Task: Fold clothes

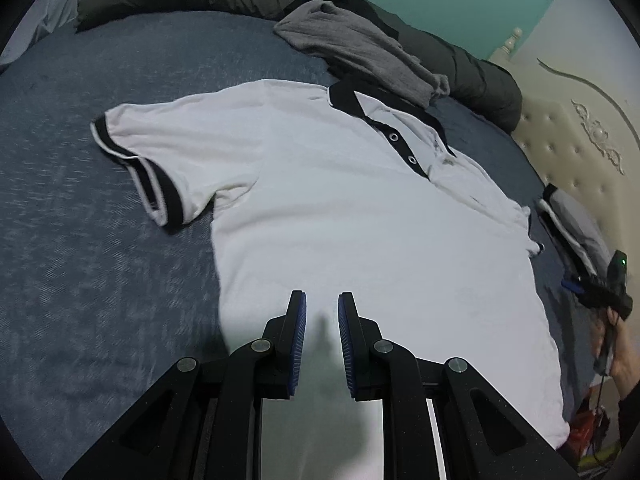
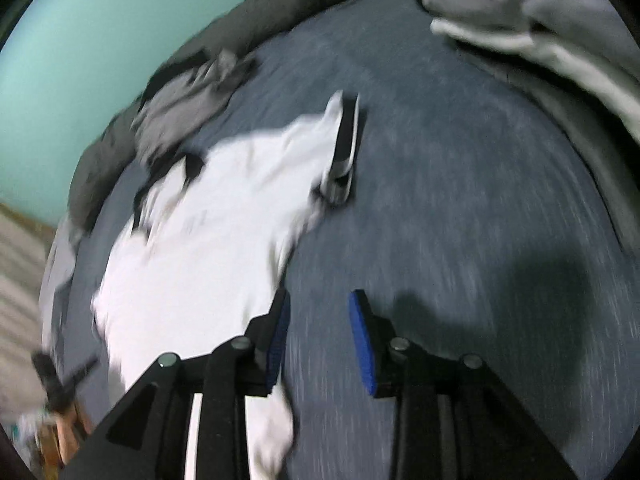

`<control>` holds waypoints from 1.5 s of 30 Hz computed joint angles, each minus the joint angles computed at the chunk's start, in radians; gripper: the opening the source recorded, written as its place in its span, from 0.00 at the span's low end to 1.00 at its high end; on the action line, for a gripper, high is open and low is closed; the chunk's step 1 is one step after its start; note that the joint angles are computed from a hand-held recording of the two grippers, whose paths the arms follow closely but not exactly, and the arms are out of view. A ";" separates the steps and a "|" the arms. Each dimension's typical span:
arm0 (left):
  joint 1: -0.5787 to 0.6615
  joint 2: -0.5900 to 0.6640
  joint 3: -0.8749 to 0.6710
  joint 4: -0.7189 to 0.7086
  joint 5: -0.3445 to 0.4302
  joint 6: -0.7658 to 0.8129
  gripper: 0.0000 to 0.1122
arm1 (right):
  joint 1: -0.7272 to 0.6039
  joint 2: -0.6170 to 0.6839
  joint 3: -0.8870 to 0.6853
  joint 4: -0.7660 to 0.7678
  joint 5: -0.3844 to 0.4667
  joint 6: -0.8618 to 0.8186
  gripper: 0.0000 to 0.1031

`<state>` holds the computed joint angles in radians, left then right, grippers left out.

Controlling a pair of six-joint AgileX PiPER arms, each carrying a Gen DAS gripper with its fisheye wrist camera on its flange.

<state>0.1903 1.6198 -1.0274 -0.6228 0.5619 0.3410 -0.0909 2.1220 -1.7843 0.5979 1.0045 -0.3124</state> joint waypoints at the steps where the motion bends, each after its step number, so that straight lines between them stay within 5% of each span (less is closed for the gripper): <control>1: 0.008 -0.024 0.009 0.013 0.030 -0.007 0.16 | -0.007 -0.045 0.067 0.007 0.002 -0.032 0.30; 15: 0.231 -0.482 0.360 0.090 0.469 0.059 0.25 | -0.105 -0.473 0.684 0.056 0.054 -0.346 0.34; 19: 0.263 -0.565 0.434 0.111 0.535 0.068 0.43 | -0.115 -0.531 0.759 0.053 0.078 -0.388 0.34; 35: 0.247 -0.656 0.571 0.116 0.527 0.060 0.42 | -0.108 -0.621 0.951 0.050 0.028 -0.494 0.40; 38: 0.221 -0.665 0.583 0.118 0.510 0.045 0.42 | -0.078 -0.631 0.969 0.048 0.000 -0.524 0.12; 43: 0.192 -0.675 0.591 0.135 0.493 0.033 0.19 | -0.067 -0.644 0.978 0.056 -0.014 -0.536 0.03; 45: 0.262 -0.690 0.576 0.115 0.545 0.094 0.08 | -0.097 -0.657 0.966 0.073 0.011 -0.552 0.03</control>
<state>0.4521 0.9302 -0.4518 -0.5079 1.1069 0.4347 -0.1876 1.4646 -0.8186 0.6705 1.0154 -0.8644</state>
